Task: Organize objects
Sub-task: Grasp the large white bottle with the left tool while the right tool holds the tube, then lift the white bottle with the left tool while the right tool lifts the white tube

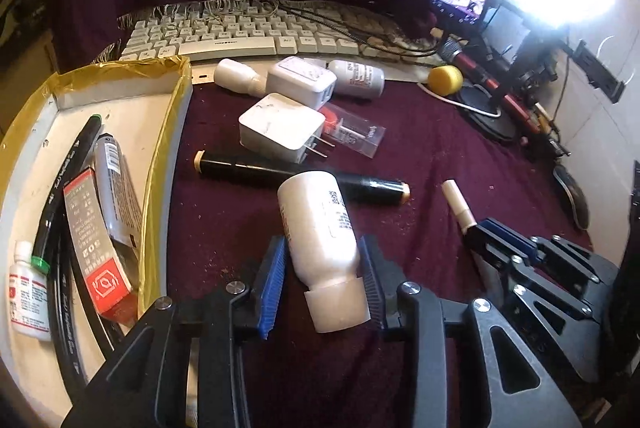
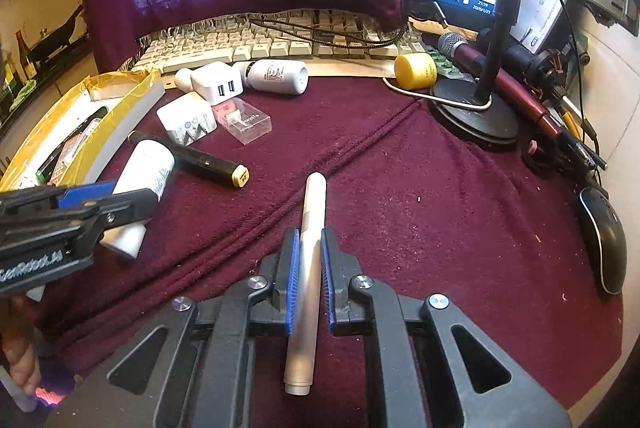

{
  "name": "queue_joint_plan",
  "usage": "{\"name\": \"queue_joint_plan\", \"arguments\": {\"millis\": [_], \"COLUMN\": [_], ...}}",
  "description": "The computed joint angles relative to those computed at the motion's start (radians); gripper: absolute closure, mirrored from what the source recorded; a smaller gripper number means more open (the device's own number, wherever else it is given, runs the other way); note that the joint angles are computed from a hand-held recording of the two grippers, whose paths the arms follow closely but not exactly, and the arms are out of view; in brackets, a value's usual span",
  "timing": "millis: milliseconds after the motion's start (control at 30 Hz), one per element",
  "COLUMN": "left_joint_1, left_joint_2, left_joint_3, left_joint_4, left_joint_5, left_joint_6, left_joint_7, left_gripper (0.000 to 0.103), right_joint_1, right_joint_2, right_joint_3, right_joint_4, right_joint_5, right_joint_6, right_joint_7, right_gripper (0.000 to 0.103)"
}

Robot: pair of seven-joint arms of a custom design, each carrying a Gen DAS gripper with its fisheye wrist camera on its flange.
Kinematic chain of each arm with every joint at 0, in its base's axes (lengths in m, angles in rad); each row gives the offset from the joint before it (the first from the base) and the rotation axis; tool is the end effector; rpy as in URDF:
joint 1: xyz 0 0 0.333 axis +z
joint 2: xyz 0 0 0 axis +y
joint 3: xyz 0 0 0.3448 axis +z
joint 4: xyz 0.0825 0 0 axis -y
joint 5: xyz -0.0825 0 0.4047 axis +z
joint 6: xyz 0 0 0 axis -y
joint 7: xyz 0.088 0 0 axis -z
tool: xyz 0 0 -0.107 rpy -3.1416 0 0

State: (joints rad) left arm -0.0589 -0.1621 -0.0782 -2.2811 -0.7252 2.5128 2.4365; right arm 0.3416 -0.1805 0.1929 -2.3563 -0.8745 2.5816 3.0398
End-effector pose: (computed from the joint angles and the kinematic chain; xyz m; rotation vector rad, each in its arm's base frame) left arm 0.5310 -0.0691 0.4791 -1.4724 2.4593 -0.9296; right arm 0.4384 0.2783 0.4536 -1.5595 2.0342 -0.7203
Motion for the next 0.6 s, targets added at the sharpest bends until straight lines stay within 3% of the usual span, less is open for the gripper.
{"name": "queue_joint_plan", "arguments": {"millis": [167,300,600], "left_joint_1": [-0.002,0.011,0.043], "left_joint_2": [-0.02,-0.025,-0.022], "left_joint_3": [0.024,0.047,0.046], "left_joint_4": [-0.012,0.0,0.017], "left_joint_5": [-0.085,-0.152,-0.165], "left_joint_6": [-0.044,-0.131,-0.201], "left_joint_7": [0.077,0.116,0.096], "left_gripper": [0.071,0.071,0.071], "right_joint_1": [-0.001,-0.002,0.011], "right_joint_2": [-0.006,0.0,0.017], "right_joint_3": [-0.007,-0.003,0.011], "right_joint_4": [-0.011,-0.007,0.029], "right_joint_5": [0.006,0.015,0.023], "right_joint_6": [0.056,0.079,0.052], "right_joint_7": [-0.007,-0.018,-0.048], "right_gripper": [0.095,0.095,0.095]}}
